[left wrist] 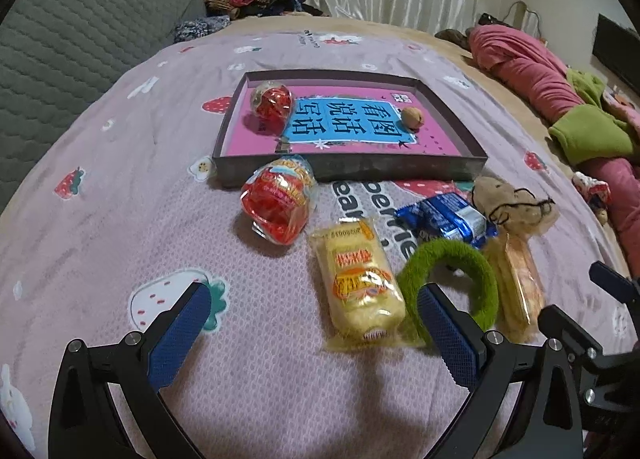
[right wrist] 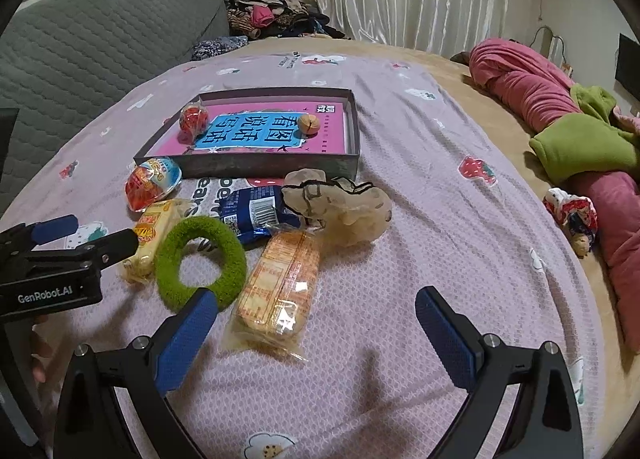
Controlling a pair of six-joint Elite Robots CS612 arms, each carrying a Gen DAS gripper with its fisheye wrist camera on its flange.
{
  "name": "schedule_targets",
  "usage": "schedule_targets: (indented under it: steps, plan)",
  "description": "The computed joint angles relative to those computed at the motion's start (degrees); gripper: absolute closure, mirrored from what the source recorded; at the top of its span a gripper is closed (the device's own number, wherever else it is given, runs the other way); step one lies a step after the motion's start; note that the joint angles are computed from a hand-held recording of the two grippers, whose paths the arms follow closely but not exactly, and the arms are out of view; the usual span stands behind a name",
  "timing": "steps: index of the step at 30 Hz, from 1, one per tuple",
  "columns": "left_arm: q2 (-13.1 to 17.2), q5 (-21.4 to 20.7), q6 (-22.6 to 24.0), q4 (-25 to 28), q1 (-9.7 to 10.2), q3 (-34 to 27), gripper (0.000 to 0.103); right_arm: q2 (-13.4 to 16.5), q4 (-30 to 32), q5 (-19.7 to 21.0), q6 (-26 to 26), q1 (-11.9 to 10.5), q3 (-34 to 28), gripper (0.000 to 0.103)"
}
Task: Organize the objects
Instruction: 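Withdraw both tools from the tray back toward the remaining snacks, then grasp the yellow cake packet with the left tool while the right grasps the cracker packet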
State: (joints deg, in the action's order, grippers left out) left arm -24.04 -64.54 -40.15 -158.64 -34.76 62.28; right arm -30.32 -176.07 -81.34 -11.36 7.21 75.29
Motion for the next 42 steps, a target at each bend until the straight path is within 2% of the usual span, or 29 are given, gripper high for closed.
schedule_targets:
  steps: [8,15,19,21,26,28,29,30,32,34,35,36,37,38,42]
  plan:
    - [1.82,-0.66,-0.63,3.50,0.68,-3.80,0.000,0.94,0.93,-0.47,0.20,0.33,-1.39,0.003]
    - [3.30,-1.09,-2.31,6.30,1.13,-6.77,0.000,1.94,1.95,0.72,4.58,0.10,-3.11,0.003]
    - [4.22,-1.39,-3.57,9.04,1.37,-8.72,0.000,2.57,3.19,-0.69,5.41,0.33,-4.19,0.003]
    - [4.76,-1.59,-4.42,11.03,1.48,-9.88,0.000,2.80,3.85,-1.64,5.38,0.49,-4.53,0.010]
    - [5.50,-1.94,-5.99,13.36,1.59,-11.12,0.000,3.30,4.36,-2.41,5.56,0.60,-5.05,0.016]
    - [5.67,-2.40,-6.69,14.03,1.69,-11.42,0.003,3.48,4.96,-2.93,4.90,0.74,-5.33,0.023]
    - [5.73,-2.35,-6.69,14.37,1.71,-11.48,0.003,3.52,5.39,-2.49,4.62,0.69,-5.42,0.033]
    - [5.74,-2.34,-6.72,14.70,1.72,-11.52,0.007,3.55,5.96,-1.52,4.54,0.55,-5.49,0.043]
    - [5.65,-2.14,-6.45,14.91,1.67,-11.33,0.010,3.52,6.47,0.47,5.20,0.16,-5.34,0.046]
    - [5.57,-2.28,-5.36,14.51,1.58,-11.16,0.027,3.49,6.00,0.88,4.91,0.05,-5.20,0.049]
    - [5.51,-2.25,-4.92,14.29,1.52,-11.07,0.033,3.46,6.01,1.21,4.69,-0.02,-5.16,0.054]
    - [5.41,-2.29,-4.43,13.80,1.45,-10.86,0.045,3.40,6.04,1.60,4.64,-0.08,-5.08,0.059]
    - [5.29,-2.58,-3.89,13.27,1.40,-10.59,0.058,3.31,5.91,2.21,4.48,-0.18,-4.90,0.061]
    - [5.10,-3.47,-3.32,12.87,1.41,-10.25,0.062,3.22,5.93,2.51,4.21,-0.21,-4.74,0.061]
    - [4.46,-4.40,-2.62,11.04,1.43,-8.76,0.064,2.97,6.03,3.87,3.44,-0.44,-4.23,0.062]
